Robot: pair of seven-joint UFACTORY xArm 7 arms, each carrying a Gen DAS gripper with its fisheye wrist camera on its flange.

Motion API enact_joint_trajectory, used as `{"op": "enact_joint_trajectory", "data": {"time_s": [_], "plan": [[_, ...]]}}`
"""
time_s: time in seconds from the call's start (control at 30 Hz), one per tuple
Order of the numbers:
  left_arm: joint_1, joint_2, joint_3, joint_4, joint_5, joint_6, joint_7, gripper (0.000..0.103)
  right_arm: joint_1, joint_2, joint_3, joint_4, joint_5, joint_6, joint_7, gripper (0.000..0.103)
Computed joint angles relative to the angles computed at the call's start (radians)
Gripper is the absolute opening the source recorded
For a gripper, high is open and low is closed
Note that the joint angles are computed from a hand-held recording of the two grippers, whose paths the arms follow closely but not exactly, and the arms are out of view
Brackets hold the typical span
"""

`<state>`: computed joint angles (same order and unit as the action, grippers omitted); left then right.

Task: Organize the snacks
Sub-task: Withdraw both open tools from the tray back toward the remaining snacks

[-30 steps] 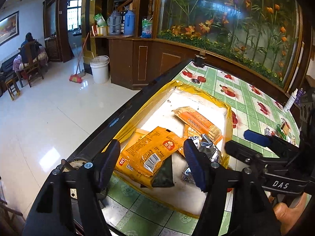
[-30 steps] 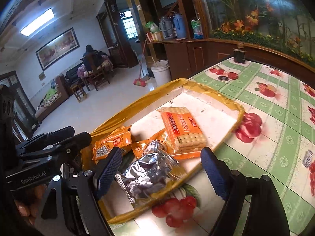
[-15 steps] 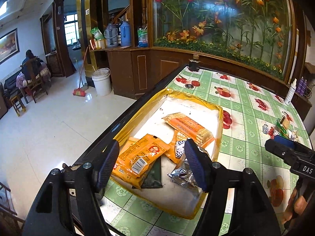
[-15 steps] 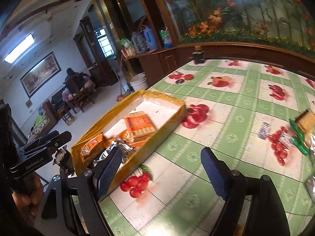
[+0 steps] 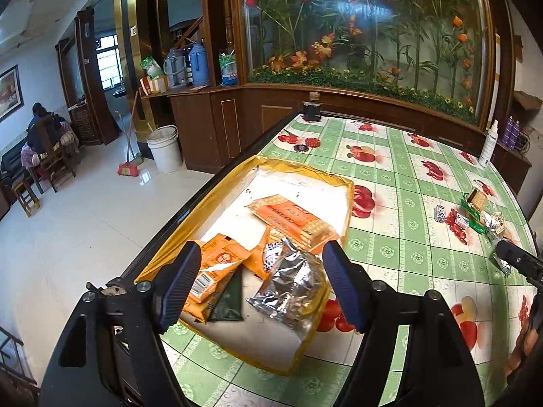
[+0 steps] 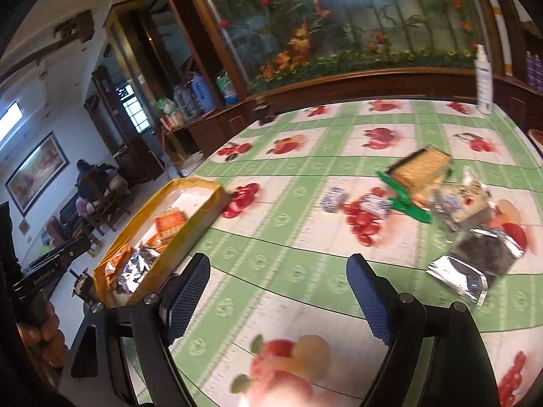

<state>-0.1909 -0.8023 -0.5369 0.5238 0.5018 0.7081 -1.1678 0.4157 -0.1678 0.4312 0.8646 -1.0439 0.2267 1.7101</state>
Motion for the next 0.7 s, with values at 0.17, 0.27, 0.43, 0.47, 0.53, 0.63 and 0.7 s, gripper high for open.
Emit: {"op": "enact_joint_trajectory", "data": {"time_s": [0.17, 0.27, 0.43, 0.47, 0.53, 0.63, 0.7], "plan": [[0.004, 0.036, -0.027, 0.039, 0.010, 0.016, -0.011, 0.074, -0.030, -0.136, -0.012, -0.130, 0.071, -0.016, -0.018, 0.085], [0.003, 0.059, -0.034, 0.061, 0.019, 0.021, -0.018, 0.076, -0.051, -0.222, -0.017, -0.208, 0.130, -0.025, -0.043, 0.085], [0.003, 0.099, -0.053, 0.102, 0.044, 0.025, -0.038, 0.076, -0.054, -0.343, -0.032, -0.307, 0.241, -0.003, -0.124, 0.085], [0.004, 0.111, -0.056, 0.112, 0.049, 0.026, -0.042, 0.076, -0.054, -0.362, -0.033, -0.320, 0.262, 0.008, -0.140, 0.085], [0.002, 0.132, -0.064, 0.129, 0.062, 0.027, -0.052, 0.076, -0.059, -0.410, -0.029, -0.353, 0.298, 0.030, -0.162, 0.085], [-0.004, 0.162, -0.069, 0.150, 0.081, 0.027, -0.067, 0.076, -0.066, -0.466, -0.020, -0.385, 0.351, 0.065, -0.195, 0.085], [-0.011, 0.176, -0.071, 0.159, 0.095, 0.027, -0.077, 0.076, -0.074, -0.502, -0.009, -0.404, 0.379, 0.078, -0.211, 0.085]]}}
